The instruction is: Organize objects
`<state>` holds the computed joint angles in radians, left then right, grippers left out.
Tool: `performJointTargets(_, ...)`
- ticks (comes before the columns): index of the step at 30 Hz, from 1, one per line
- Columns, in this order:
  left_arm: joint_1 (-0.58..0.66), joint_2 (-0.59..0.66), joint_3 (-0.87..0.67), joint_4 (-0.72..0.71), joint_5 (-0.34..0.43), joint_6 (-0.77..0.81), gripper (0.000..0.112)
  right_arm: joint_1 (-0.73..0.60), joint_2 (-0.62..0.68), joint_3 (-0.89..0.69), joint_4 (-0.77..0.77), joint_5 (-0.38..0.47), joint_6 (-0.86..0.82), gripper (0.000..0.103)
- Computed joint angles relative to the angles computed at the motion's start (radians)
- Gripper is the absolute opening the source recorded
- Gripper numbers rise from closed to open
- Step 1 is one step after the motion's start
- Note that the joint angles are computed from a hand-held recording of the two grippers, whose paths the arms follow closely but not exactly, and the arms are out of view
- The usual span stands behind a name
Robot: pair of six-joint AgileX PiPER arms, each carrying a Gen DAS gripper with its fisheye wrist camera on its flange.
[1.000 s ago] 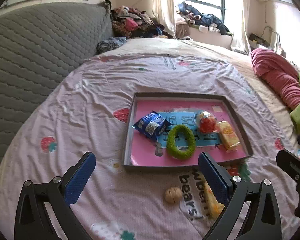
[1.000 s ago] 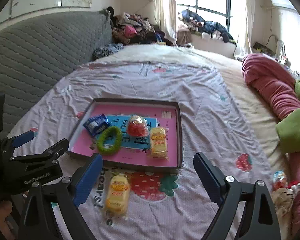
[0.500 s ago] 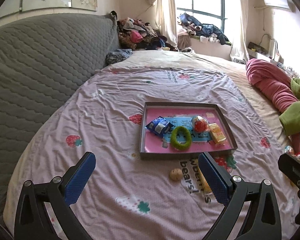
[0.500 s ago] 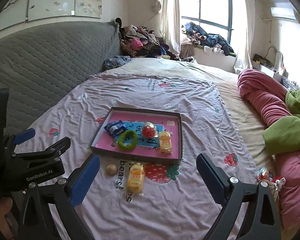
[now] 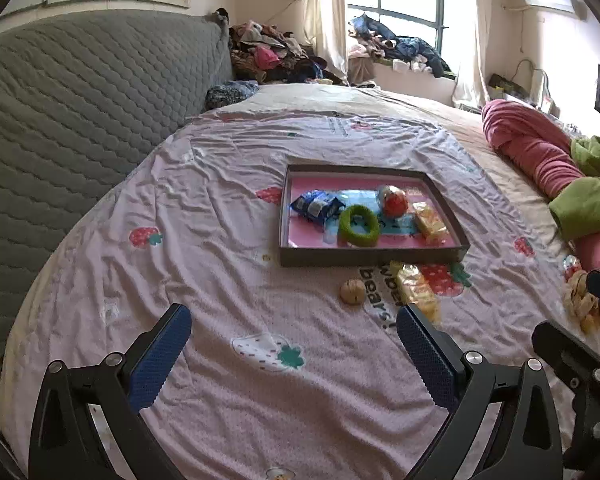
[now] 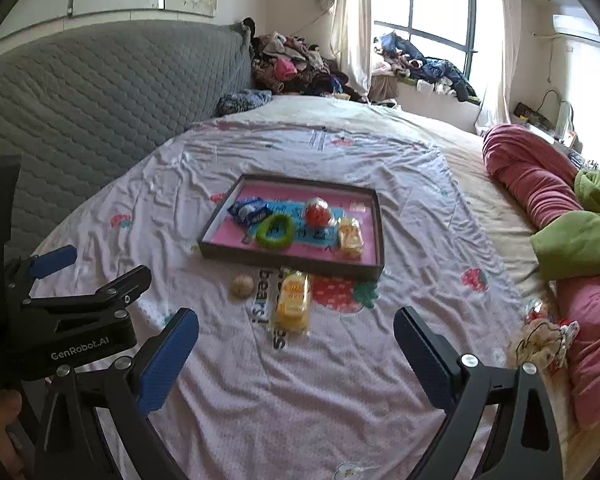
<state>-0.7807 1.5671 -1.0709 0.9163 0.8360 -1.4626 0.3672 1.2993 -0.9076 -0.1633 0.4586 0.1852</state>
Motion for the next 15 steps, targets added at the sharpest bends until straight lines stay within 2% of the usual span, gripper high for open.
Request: performJointTargets(15,0.003,0.070,0.073,0.022,-0.108,-0.081,0.102,0.024,0.043,0.102,-0.036,-0.072,0.048,0.099)
